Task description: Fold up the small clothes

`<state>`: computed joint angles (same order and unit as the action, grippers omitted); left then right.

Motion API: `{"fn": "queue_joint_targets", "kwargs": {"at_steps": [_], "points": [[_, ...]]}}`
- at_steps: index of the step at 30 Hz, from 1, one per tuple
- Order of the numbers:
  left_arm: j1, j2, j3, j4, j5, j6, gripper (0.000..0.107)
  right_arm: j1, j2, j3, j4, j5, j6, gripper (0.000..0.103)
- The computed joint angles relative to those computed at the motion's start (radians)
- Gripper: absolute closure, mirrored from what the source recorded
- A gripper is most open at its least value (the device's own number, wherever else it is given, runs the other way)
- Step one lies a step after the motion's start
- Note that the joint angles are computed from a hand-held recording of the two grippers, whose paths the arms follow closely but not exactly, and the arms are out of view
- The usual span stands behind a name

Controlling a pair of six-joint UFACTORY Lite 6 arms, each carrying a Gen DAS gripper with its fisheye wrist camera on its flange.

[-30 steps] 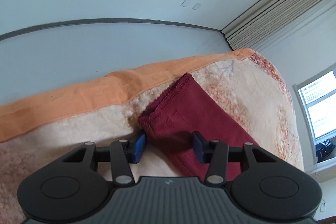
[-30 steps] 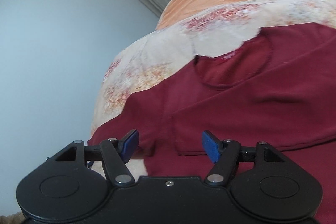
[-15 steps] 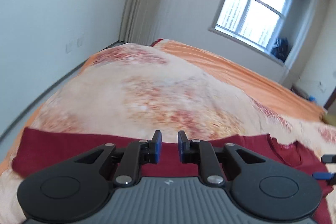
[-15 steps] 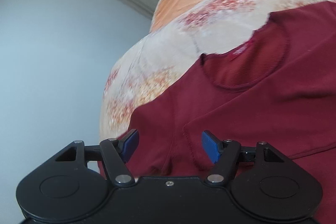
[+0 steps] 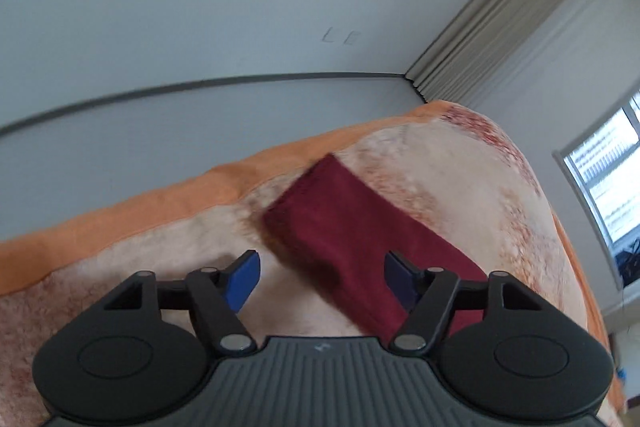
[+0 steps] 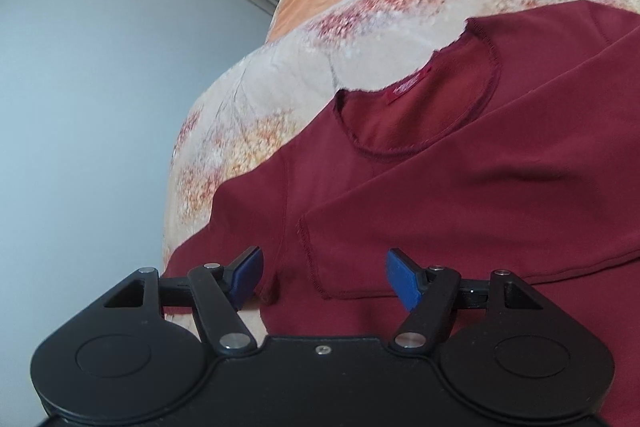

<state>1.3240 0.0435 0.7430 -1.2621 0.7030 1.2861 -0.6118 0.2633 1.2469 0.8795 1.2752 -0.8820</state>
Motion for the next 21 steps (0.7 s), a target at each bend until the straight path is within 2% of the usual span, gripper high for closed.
{"fn": "queue_joint_targets", "kwargs": {"at_steps": [6, 8, 10, 11, 12, 13, 16, 19, 21], "points": [[-0.039, 0.109, 0.02, -0.1, 0.003, 0.056, 0.048, 0.07, -0.05, -0.043, 0.033, -0.025, 0.026, 0.032], [-0.057, 0.135, 0.026, -0.151, -0.013, 0.044, 0.048, 0.083, -0.059, -0.048, 0.034, -0.035, 0.031, 0.032], [-0.058, 0.159, 0.029, -0.213, 0.0, 0.047, 0.058, 0.088, -0.066, -0.051, 0.035, -0.04, 0.038, 0.032], [-0.059, 0.168, 0.032, -0.229, 0.006, 0.046, 0.073, 0.088, -0.07, -0.054, 0.035, -0.04, 0.038, 0.032], [-0.062, 0.171, 0.033, -0.23, 0.003, 0.045, 0.093, 0.086, -0.076, -0.06, 0.032, -0.04, 0.037, 0.032], [-0.067, 0.167, 0.033, -0.226, 0.003, 0.051, 0.098, 0.085, -0.082, -0.066, 0.029, -0.041, 0.036, 0.032], [-0.103, 0.041, -0.032, -0.254, -0.025, 0.106, 0.102, 0.072, -0.09, -0.077, 0.021, -0.034, 0.032, 0.032], [-0.16, -0.21, -0.123, -0.214, -0.02, 0.091, 0.102, 0.048, -0.088, -0.072, 0.023, -0.013, 0.024, 0.032], [-0.266, -0.389, -0.176, -0.154, -0.009, 0.023, 0.103, 0.033, -0.081, -0.058, 0.029, 0.006, 0.016, 0.032]]}}
